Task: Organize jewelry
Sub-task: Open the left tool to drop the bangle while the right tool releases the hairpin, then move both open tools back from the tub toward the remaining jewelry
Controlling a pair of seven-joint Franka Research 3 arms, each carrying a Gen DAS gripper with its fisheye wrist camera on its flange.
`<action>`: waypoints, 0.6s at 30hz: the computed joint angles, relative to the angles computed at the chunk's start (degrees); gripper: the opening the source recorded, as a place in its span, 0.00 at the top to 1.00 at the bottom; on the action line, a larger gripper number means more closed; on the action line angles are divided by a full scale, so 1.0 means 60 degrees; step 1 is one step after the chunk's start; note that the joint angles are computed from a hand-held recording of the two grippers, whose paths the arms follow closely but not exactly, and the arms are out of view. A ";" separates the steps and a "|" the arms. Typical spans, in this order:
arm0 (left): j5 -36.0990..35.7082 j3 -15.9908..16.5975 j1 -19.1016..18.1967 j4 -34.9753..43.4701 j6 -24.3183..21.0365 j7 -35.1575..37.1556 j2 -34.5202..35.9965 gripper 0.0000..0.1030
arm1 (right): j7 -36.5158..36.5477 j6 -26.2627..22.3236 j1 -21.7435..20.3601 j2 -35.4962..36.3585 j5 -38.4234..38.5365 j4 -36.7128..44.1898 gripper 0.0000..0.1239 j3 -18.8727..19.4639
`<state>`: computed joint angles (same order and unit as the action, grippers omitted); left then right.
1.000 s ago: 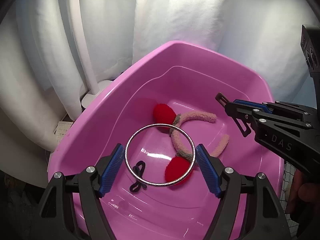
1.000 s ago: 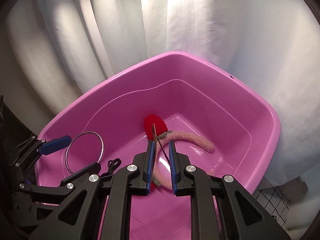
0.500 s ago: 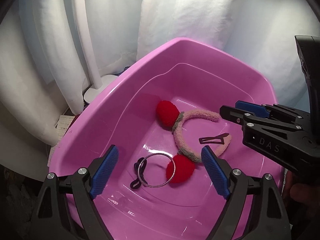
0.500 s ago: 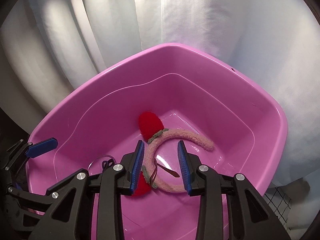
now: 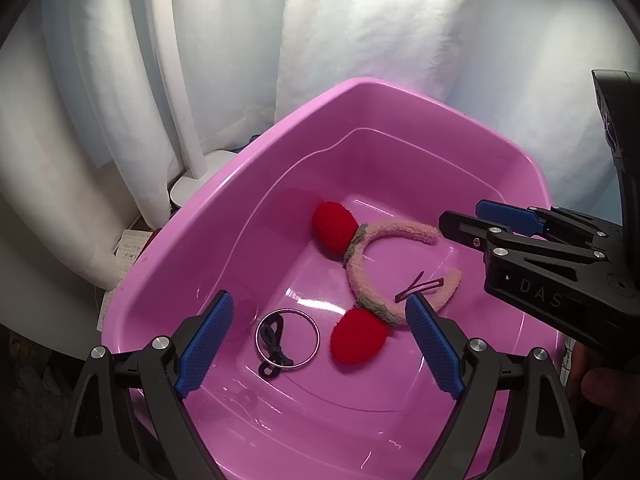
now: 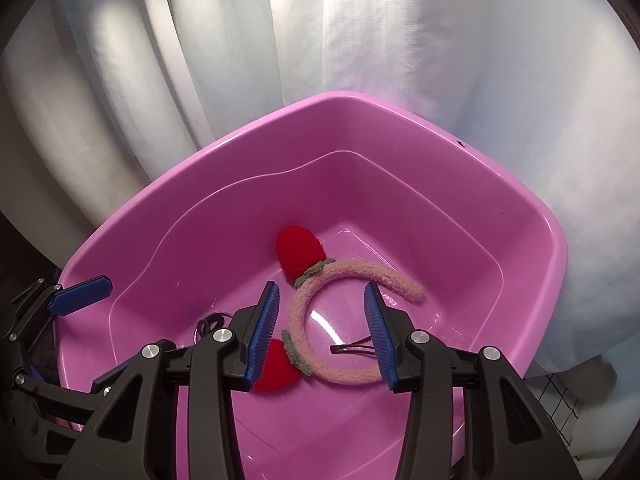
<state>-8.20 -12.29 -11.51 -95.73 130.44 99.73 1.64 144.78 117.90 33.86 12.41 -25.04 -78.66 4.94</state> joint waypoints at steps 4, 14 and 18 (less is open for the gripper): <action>0.0033 0.0003 0.0004 -0.0061 0.0012 -0.0003 -0.0065 0.16 | 0.0127 0.0132 0.0008 -0.0107 -0.0002 -0.0135 0.60 0.0011; 0.0183 0.0053 -0.0007 -0.0295 0.0069 -0.0120 -0.0370 0.11 | 0.0632 0.0580 0.0041 -0.0610 -0.0493 -0.0574 0.50 0.0166; 0.0210 0.0104 -0.0011 -0.0508 0.0155 -0.0120 -0.0618 0.10 | 0.0985 0.0559 0.0055 -0.0915 -0.0799 -0.0808 0.49 0.0315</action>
